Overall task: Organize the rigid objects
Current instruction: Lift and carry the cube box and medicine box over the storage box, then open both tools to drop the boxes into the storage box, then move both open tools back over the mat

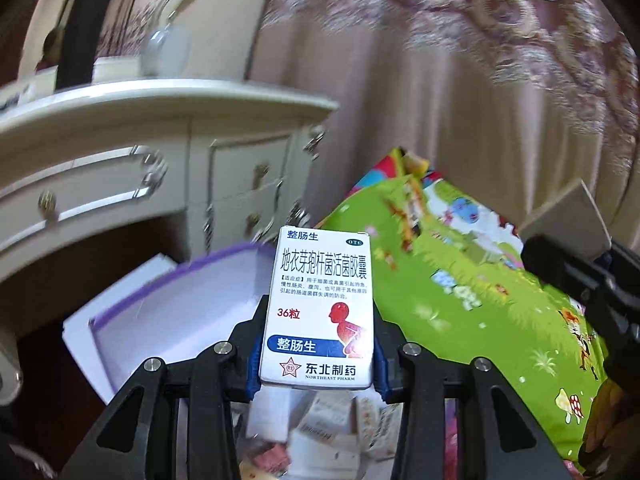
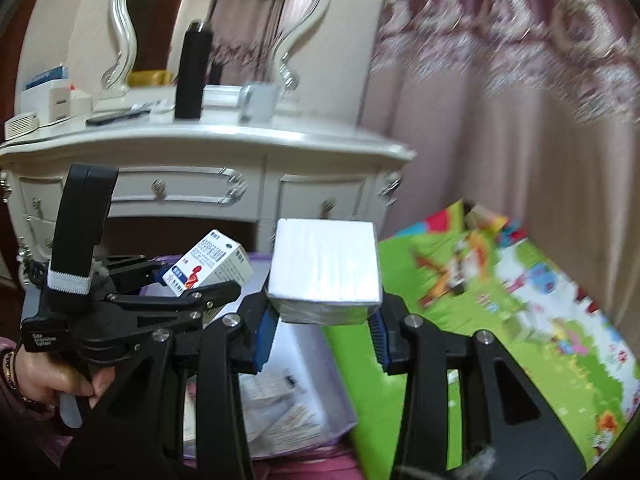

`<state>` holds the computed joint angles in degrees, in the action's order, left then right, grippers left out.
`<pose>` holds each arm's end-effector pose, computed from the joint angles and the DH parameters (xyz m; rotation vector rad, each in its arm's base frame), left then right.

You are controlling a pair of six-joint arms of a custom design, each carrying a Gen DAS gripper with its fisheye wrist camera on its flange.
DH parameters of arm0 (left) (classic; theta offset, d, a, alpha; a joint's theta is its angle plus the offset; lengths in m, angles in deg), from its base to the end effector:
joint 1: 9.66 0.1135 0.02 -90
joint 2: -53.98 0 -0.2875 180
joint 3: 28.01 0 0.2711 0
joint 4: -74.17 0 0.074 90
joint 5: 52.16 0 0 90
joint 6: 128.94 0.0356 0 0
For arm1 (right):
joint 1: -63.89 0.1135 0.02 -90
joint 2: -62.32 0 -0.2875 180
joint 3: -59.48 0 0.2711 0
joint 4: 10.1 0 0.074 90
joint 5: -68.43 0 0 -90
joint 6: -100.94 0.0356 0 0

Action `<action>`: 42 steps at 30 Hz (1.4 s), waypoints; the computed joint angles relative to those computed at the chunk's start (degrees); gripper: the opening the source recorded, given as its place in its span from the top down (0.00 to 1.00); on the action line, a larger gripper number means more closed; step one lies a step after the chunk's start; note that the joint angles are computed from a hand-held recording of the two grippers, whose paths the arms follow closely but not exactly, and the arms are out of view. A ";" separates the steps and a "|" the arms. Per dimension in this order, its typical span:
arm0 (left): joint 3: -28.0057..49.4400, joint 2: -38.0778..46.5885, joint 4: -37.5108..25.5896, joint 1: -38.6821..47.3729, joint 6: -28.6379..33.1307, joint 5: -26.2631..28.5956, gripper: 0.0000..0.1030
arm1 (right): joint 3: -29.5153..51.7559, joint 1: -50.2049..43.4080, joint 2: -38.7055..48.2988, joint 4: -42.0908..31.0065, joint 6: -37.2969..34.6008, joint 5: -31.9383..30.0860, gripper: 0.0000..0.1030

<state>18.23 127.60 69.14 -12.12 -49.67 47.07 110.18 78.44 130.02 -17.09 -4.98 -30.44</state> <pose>0.2713 -0.0174 0.2062 -0.0597 2.1429 -0.3069 0.2599 0.0731 0.2558 -0.6179 1.8883 0.1385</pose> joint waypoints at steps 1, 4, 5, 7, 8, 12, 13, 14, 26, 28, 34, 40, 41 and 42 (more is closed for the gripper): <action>-0.05 0.63 -0.15 1.01 -0.14 0.78 0.58 | 0.85 0.46 1.74 -0.79 0.03 -0.28 0.57; 0.38 3.10 -0.92 3.49 -0.57 2.29 0.58 | 2.50 1.54 5.47 -2.42 -0.61 -0.42 0.57; 0.66 4.19 -1.34 4.24 -0.74 2.82 0.58 | 3.74 1.85 7.39 -3.49 -0.97 -0.71 0.57; 1.47 6.04 -2.47 5.21 -0.79 3.67 0.58 | 5.87 2.61 11.13 -5.48 -1.71 -1.16 0.57; 1.99 7.24 -3.31 5.62 -0.84 4.03 0.58 | 6.73 3.16 13.03 -6.43 -2.08 -1.00 0.57; 3.10 10.40 -5.43 6.50 -0.49 4.47 0.58 | 9.93 4.93 19.71 -9.26 -3.04 -0.73 0.57; 3.49 11.29 -6.05 6.62 -0.40 4.49 0.58 | 10.51 5.41 21.15 -9.77 -3.26 -0.54 0.57; 3.98 12.03 -6.80 6.73 -0.34 4.34 0.58 | 10.75 5.80 22.12 -9.91 -3.32 -0.30 0.57; 7.34 15.40 -12.86 6.95 0.96 -0.48 0.58 | 10.09 5.28 25.17 -12.27 -3.12 -3.12 0.57; 8.39 15.88 -14.43 6.20 0.90 -1.96 0.55 | 9.41 4.34 24.15 -12.27 -3.11 -5.42 0.57; 10.86 16.39 -18.28 4.36 -0.80 -6.23 0.18 | 8.24 1.60 21.64 -12.42 -2.94 -7.72 0.45; 13.31 16.97 -21.33 0.32 -0.75 -12.36 0.18 | 7.76 -4.64 21.03 -12.61 -0.70 -14.40 0.33; 13.54 17.13 -21.55 -0.32 -0.79 -12.79 0.18 | 7.36 -5.75 20.69 -12.39 -1.00 -15.04 0.31; 13.96 17.65 -21.82 -1.36 -0.79 -13.39 0.18 | 6.89 -6.99 20.33 -12.02 -1.28 -15.51 0.31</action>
